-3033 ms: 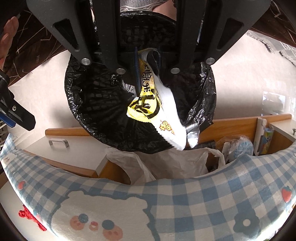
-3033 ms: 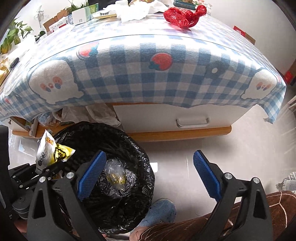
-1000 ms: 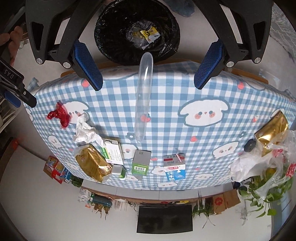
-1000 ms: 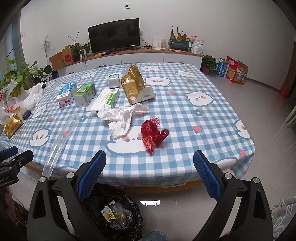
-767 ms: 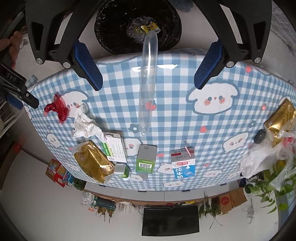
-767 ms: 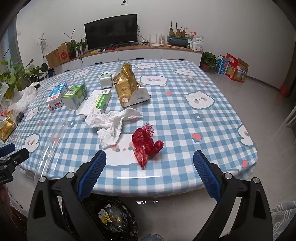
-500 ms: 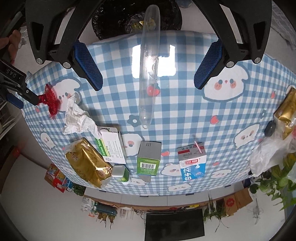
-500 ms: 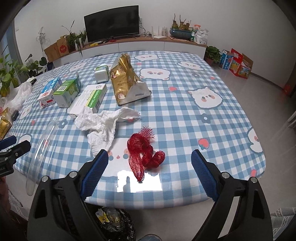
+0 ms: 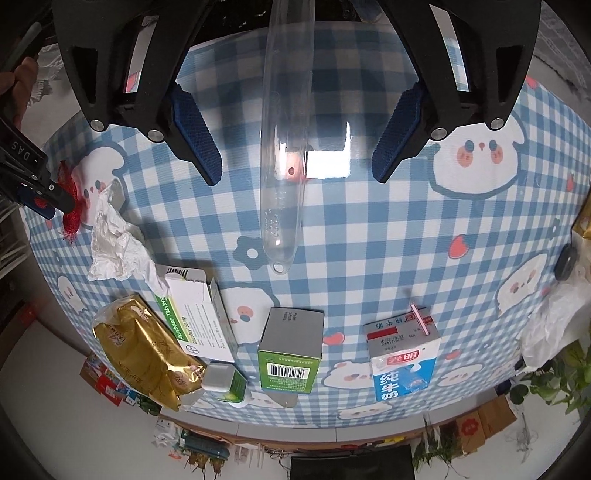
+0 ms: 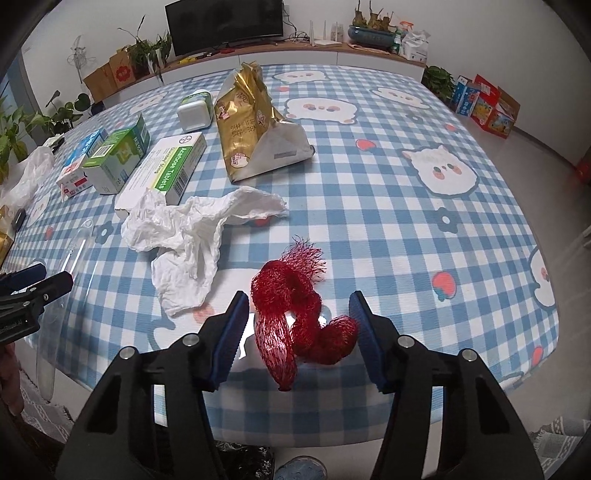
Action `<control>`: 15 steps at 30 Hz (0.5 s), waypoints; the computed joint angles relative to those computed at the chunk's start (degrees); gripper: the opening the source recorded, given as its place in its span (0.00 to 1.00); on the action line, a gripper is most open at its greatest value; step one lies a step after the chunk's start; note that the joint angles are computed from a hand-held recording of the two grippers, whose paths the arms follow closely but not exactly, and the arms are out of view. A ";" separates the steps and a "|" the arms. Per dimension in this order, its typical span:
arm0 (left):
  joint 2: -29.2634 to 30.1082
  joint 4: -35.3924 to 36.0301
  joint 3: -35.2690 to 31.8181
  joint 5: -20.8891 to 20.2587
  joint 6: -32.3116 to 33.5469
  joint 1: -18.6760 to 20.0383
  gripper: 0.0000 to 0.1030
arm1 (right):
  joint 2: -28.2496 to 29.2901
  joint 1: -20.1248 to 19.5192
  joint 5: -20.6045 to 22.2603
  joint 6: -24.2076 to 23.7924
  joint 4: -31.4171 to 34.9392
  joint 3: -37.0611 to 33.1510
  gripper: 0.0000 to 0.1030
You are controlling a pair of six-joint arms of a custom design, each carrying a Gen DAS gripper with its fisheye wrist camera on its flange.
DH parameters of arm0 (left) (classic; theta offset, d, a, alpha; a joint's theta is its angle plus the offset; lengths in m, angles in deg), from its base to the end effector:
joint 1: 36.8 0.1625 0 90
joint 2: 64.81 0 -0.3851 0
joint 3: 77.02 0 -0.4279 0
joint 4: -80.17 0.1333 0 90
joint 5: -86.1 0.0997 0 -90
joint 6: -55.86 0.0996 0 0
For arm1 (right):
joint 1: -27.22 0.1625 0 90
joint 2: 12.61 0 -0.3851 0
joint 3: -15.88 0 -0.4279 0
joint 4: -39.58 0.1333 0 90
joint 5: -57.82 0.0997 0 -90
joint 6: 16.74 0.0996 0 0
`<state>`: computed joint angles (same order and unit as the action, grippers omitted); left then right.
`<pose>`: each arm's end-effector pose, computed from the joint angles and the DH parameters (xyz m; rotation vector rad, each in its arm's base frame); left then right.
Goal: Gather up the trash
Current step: 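Grasp the red mesh net with the right gripper while the left grasps the clear tube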
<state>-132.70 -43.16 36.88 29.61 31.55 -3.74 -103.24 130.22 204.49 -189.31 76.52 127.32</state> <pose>-0.3341 -0.4421 0.1085 0.7962 2.4173 -0.2841 0.1254 -0.3206 0.2961 -0.2286 -2.1474 0.8111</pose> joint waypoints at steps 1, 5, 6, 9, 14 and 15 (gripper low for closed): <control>0.10 0.30 -0.08 -0.14 -0.20 0.08 0.74 | 0.16 -0.08 0.06 0.22 0.18 -0.07 0.47; 0.47 1.30 -0.35 -0.91 -0.52 0.20 0.65 | 0.05 -0.63 -0.86 0.79 0.66 -0.07 0.40; 0.53 1.56 -0.39 -1.02 -0.65 0.22 0.63 | -0.06 -0.68 -1.06 0.76 0.65 -0.06 0.39; 0.63 2.38 -0.62 -1.72 -1.08 0.43 0.55 | -0.23 -0.87 -1.59 1.11 0.87 -0.01 0.33; 0.82 4.04 -0.86 0.00 -1.73 0.02 0.46 | -0.13 -1.03 -1.98 1.25 1.13 -0.07 0.22; 0.82 4.30 -0.90 0.24 -1.96 -0.01 0.42 | -0.04 -1.11 -1.96 1.44 1.31 -0.11 0.20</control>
<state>-131.88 -38.87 35.97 29.85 29.59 -3.75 -103.29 129.11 202.53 -187.86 77.83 127.21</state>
